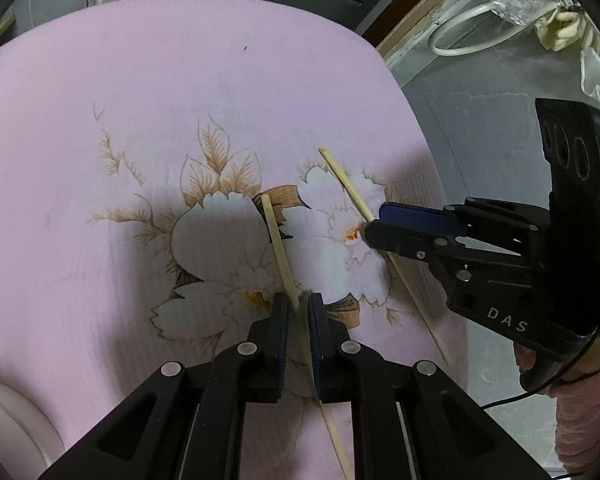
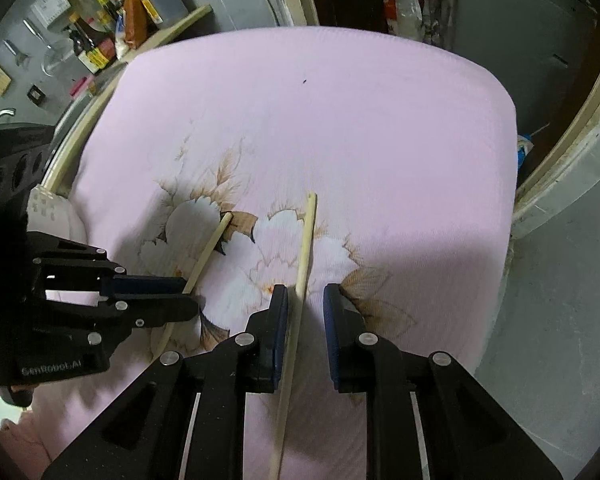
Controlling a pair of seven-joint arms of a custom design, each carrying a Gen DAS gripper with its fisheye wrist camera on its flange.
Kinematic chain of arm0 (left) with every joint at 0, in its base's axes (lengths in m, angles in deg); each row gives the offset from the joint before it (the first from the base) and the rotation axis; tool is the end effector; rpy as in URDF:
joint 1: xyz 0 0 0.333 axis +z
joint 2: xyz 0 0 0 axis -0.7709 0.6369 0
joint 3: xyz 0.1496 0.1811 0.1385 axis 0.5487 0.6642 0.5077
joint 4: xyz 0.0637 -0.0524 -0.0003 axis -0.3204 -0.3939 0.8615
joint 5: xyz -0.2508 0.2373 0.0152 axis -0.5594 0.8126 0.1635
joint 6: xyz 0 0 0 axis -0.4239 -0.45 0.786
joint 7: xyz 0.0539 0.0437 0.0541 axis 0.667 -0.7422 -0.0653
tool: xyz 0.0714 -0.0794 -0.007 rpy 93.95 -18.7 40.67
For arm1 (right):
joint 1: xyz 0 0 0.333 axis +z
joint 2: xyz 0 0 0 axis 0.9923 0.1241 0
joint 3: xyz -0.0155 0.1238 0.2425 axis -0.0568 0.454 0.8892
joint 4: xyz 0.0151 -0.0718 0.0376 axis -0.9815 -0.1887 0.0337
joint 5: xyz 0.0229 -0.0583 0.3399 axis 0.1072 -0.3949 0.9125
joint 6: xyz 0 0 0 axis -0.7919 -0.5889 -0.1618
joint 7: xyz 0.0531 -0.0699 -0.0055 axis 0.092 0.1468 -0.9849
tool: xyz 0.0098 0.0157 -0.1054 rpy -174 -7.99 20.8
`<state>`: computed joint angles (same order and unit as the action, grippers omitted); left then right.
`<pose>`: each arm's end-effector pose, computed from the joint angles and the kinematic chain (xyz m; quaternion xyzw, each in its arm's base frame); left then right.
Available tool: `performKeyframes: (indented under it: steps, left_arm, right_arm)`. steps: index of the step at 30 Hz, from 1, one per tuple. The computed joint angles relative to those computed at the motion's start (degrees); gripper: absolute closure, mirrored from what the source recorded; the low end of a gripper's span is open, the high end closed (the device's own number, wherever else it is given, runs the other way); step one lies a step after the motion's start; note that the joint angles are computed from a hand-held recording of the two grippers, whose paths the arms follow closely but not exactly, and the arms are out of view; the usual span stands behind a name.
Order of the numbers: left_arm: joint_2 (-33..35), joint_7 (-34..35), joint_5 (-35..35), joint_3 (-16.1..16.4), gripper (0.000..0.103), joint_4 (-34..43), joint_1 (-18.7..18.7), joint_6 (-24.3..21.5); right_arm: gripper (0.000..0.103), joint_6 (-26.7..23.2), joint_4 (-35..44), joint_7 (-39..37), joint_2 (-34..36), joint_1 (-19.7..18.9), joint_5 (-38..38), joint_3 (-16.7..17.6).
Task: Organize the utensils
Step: 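Lift both chopsticks upright and carry them over the white caddy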
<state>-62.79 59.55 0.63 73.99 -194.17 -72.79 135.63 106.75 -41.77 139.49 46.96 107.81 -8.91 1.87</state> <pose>0.4131 -0.3248 0.4582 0.7809 -0.5831 0.2213 0.0360 0.5299 0.3242 0.4266 -0.9086 0.3689 0.0474 0.1899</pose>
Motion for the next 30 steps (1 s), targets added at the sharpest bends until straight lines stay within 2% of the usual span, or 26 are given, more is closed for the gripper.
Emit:
performKeyframes:
  steps: [4,7,12,15,16,19,21,26,27,30]
  left_arm:
    - [0.4,-0.1,-0.1,0.0,0.093,0.6,0.1,-0.8]
    - [1.4,0.4,-0.1,-0.1,0.094,2.0,0.4,-1.7]
    - [2.2,0.2,0.0,-0.4,0.098,3.8,0.8,-3.7]
    - [0.1,-3.2,3.6,-0.9,0.098,1.8,0.5,-1.1]
    - [-0.9,-4.9,5.0,-1.1,0.098,0.7,0.3,0.2]
    - [-3.5,-9.1,8.3,-1.2,0.098,-1.5,-0.3,2.8]
    - [-5.6,-14.0,13.4,-1.9,0.098,-2.6,-0.3,3.7]
    - [-13.2,-23.6,24.5,-3.5,0.098,-6.1,-0.2,2.9]
    - [-14.8,-24.0,26.0,-3.1,0.098,-7.1,-0.2,3.3]
    - [-19.9,-28.1,32.7,-4.8,0.098,-8.6,0.8,2.0]
  right_arm:
    - [0.087,-0.6,1.1,4.5,0.3,2.9,-6.3,-0.8]
    - [0.095,-1.2,2.5,6.5,1.0,4.2,-9.8,-1.2]
    - [0.099,-5.8,6.6,8.3,3.1,1.4,-2.9,-0.3]
    - [0.099,-1.5,0.2,7.2,-1.5,-1.4,6.6,1.0]
    - [0.099,1.3,-3.4,6.0,-4.2,-1.9,9.7,1.4]
    - [0.099,8.5,-11.4,3.2,-10.5,-1.8,14.3,2.1]
    - [0.099,12.8,-16.3,0.5,-14.4,-1.9,19.1,2.5]
    - [0.099,23.5,-25.9,-9.6,-23.2,-0.7,34.3,2.7]
    - [0.099,25.5,-26.9,-11.0,-24.4,-0.1,36.7,2.7]
    - [0.099,30.9,-29.1,-16.7,-28.0,1.8,45.1,2.3]
